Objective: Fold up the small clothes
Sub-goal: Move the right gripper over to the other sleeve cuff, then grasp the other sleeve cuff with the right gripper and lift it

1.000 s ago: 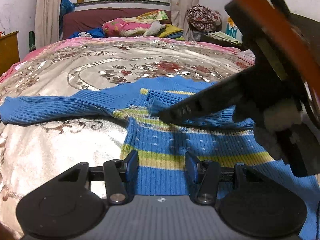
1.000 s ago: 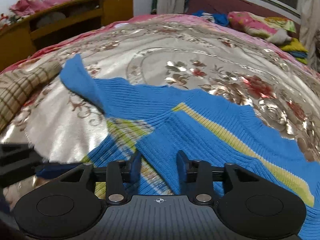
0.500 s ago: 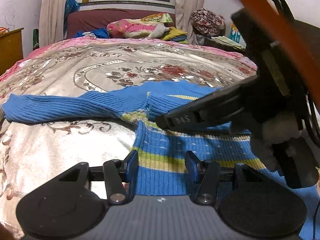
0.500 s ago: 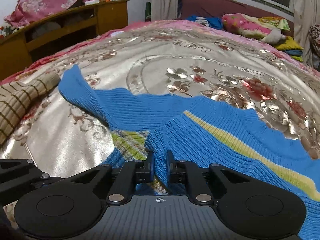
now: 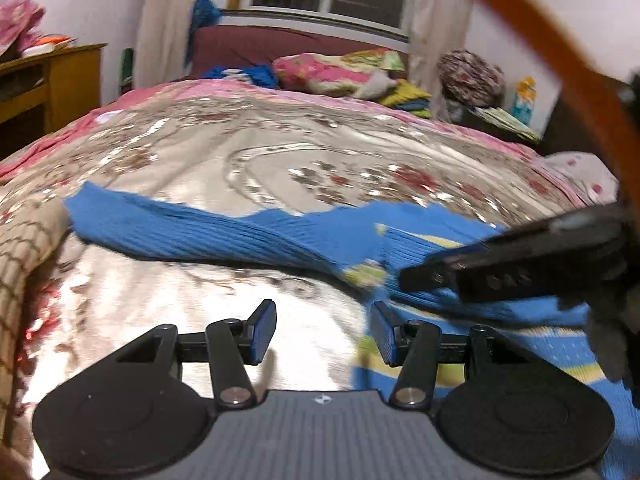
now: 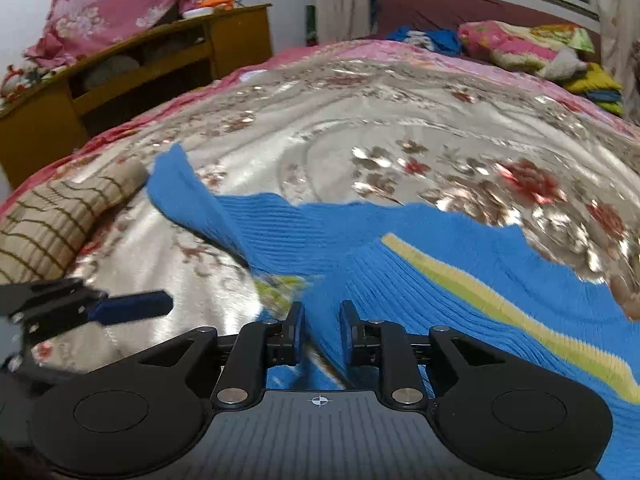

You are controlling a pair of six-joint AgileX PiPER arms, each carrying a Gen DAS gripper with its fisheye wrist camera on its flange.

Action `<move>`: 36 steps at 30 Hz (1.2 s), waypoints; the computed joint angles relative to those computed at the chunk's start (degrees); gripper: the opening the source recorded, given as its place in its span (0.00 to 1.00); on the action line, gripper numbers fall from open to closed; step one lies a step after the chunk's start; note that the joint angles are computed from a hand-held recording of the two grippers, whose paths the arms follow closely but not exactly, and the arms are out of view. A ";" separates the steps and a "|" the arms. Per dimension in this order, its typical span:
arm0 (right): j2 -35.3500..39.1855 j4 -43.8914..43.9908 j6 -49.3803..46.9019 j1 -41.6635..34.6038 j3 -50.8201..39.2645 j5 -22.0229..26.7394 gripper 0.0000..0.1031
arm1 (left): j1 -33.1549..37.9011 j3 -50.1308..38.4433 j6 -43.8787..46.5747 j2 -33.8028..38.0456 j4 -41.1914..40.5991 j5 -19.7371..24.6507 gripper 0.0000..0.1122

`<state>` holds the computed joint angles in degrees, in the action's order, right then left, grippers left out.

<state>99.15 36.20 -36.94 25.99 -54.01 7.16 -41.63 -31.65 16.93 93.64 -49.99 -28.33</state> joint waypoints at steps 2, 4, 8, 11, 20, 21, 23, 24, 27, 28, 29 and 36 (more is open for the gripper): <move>0.50 0.50 -1.43 -0.16 -1.23 1.88 0.28 | 0.77 0.58 -0.39 -0.51 -0.16 -0.41 0.50; 0.32 -4.03 3.93 0.27 -1.62 2.04 0.28 | 1.64 0.71 -1.21 -0.89 0.48 -0.24 0.50; 0.06 -4.55 6.65 -0.08 -4.07 4.87 0.28 | 3.49 -0.51 -4.64 -0.77 3.64 1.38 0.50; -0.05 -9.67 12.42 0.25 -6.49 6.04 0.28 | 3.48 -3.10 -3.00 0.83 1.83 1.80 0.50; -1.24 -15.37 17.18 -0.15 -9.47 8.61 0.28 | 4.08 -9.48 -2.08 6.82 -2.03 4.25 0.51; -0.86 -15.56 16.79 -0.08 -10.76 9.26 0.28 | 4.17 -9.71 -4.62 7.66 -0.06 3.94 0.51; 0.51 -14.24 15.55 0.09 -13.90 10.75 0.28 | 4.47 -9.84 -9.30 8.79 3.33 3.63 0.51; 1.39 -13.54 14.99 0.21 -15.65 11.68 0.28 | 4.67 -10.01 -10.65 9.27 4.43 3.62 0.51; 5.20 -14.27 15.12 1.26 -22.22 14.91 0.28 | 4.87 -9.54 -10.84 9.32 4.86 2.57 0.51; 7.17 -15.09 15.37 1.83 -25.38 16.62 0.28 | 5.18 -8.97 -11.53 9.02 5.60 2.34 0.51; 8.85 -16.01 15.99 2.33 -27.99 17.88 0.28 | 5.70 -8.32 -13.13 8.74 7.10 2.30 0.51; 25.60 -15.99 18.02 5.60 -54.27 31.82 0.28 | 9.83 -4.87 -22.42 7.47 15.29 1.67 0.50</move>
<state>124.75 20.22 -18.92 31.59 -108.28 38.98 -31.80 -36.53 -5.49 101.11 -34.70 -26.66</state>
